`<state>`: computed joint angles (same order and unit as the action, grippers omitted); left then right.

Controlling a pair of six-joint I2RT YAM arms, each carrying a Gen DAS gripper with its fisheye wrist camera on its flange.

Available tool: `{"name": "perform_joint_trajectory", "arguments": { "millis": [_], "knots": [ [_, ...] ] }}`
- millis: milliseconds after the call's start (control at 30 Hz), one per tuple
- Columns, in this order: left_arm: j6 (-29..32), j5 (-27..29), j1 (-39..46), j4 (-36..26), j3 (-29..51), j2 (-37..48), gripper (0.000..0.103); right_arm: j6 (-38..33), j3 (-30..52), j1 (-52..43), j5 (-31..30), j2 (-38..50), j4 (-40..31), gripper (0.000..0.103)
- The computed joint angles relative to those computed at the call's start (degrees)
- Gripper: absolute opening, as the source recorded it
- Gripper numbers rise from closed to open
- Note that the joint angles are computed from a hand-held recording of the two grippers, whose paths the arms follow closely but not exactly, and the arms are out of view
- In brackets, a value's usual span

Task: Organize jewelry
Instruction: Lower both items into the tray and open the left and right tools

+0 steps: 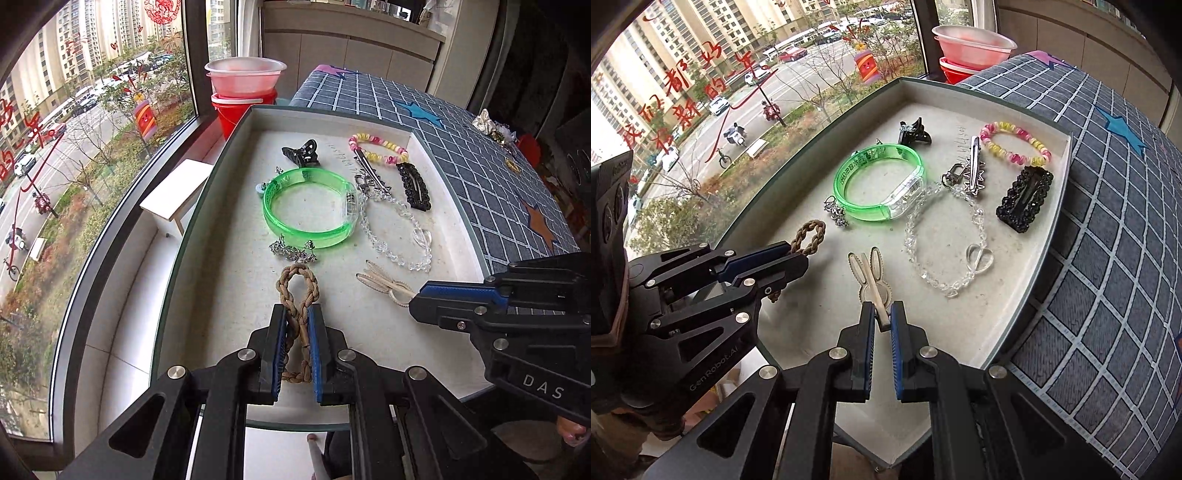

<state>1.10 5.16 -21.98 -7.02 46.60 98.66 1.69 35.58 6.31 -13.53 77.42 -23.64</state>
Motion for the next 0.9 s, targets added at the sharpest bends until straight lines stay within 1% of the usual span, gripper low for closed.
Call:
{"name": "perform_joint_trajectory", "arguments": {
  "millis": [133,367,433,667,900],
  "knots": [
    [0.08,-0.74,-0.53,-0.45,1.74,1.86,0.020,-0.66,1.45,-1.00,1.46,2.73,0.36,0.009],
    [0.34,-2.05,-0.95,-1.04,3.32,2.95,0.020,-2.02,2.64,-2.30,3.70,3.50,0.00,0.009],
    [0.36,-2.68,-1.19,-1.04,3.61,3.21,0.020,-2.29,3.55,-3.20,3.09,5.49,0.42,0.009],
    [0.14,-3.72,-1.67,-1.52,4.32,3.63,0.020,-2.49,3.01,-2.39,3.87,4.81,0.62,0.009],
    [-0.46,-5.69,-2.22,-1.82,4.24,3.33,0.020,-2.78,3.37,-3.06,2.62,5.03,0.13,0.010]
  ]
}}
